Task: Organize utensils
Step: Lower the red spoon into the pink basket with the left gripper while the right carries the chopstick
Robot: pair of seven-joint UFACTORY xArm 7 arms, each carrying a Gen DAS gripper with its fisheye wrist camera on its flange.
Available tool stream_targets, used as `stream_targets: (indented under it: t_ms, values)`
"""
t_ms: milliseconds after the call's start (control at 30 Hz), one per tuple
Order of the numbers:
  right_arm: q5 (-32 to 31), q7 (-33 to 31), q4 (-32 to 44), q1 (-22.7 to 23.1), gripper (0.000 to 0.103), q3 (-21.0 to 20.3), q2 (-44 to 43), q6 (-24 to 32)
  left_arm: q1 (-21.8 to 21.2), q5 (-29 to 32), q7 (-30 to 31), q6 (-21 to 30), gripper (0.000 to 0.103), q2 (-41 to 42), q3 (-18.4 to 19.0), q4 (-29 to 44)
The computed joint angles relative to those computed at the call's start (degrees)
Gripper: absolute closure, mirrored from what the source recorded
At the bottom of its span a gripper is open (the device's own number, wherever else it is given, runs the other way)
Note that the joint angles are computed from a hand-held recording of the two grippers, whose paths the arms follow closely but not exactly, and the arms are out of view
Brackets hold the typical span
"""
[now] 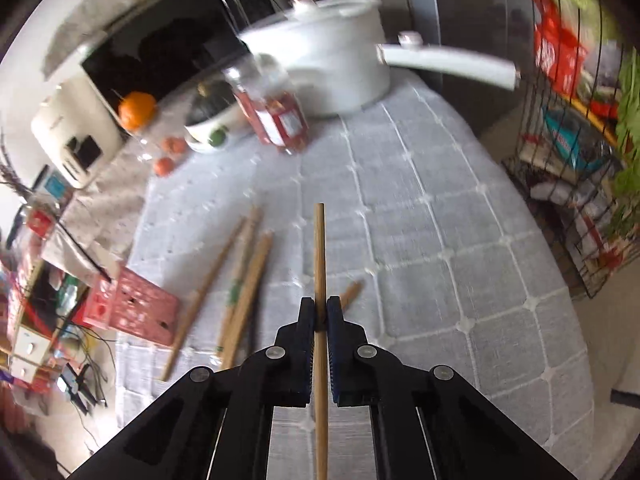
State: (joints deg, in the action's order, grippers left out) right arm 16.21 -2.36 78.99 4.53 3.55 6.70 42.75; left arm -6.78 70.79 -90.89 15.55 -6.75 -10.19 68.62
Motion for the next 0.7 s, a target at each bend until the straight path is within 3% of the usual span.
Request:
stream_targets:
  t_ms: [167,333,500,700]
  values:
    - [2.9,-2.6,-2.6,0.9,0.097,0.7,-3.7,-4.6,0.6,22.7,-22.9,2.8,0.073,0.9,0.0,1.9]
    - [3.4,-2.7,-2.8,2.0,0.097,0.8,-4.4,-7.6,-1.8,25.9,-27.1,6.7,0.073,3.4,2.2,2.6]
    - [4.9,-3.6,-4.4,2.5,0.097,0.7,-6.0,-8.7,-2.4,26.0,-29.8,4.7,0.073,5.4,4.1,3.1]
    - [5.8,-4.4,-5.3,3.1,0.097,0.5,-7.0,-9.9,-2.6,19.7,-23.5,0.8,0.073,6.8,5.2,2.6]
